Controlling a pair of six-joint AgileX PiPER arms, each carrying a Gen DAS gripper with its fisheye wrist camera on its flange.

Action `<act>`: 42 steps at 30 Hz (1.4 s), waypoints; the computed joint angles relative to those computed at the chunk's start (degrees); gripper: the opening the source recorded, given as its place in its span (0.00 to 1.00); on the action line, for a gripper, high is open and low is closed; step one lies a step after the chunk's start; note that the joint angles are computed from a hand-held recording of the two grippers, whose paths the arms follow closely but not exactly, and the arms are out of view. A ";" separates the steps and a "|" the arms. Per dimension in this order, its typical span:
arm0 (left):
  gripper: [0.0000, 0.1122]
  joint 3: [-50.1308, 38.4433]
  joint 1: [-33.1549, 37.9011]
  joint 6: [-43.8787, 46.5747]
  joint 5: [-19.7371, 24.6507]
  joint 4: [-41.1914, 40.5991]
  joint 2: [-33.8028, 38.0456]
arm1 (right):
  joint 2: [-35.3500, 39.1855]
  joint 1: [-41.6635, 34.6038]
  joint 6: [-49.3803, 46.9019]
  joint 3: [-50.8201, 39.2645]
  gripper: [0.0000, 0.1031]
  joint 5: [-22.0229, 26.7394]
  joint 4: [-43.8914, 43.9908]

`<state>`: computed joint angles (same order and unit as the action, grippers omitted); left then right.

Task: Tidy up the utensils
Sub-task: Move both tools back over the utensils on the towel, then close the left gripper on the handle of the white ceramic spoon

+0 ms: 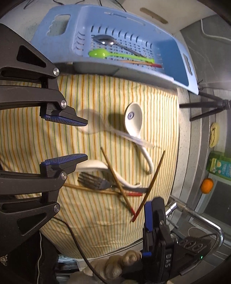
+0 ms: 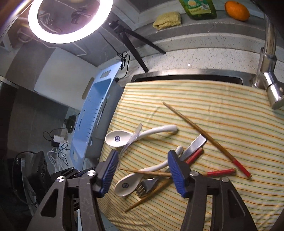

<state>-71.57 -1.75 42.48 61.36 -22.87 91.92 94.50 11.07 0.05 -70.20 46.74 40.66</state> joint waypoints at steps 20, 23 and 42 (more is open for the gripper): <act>0.21 5.42 -3.75 -1.78 -3.68 -1.14 0.97 | 8.88 -1.94 1.67 -2.42 0.27 5.57 2.70; 0.17 6.02 -4.33 -1.22 -4.67 -1.15 1.01 | 9.32 -2.02 1.65 -2.52 0.27 5.48 2.80; 0.10 8.35 -3.04 2.81 -7.82 -2.73 -0.25 | 13.17 -0.11 5.02 -6.79 0.19 4.84 2.41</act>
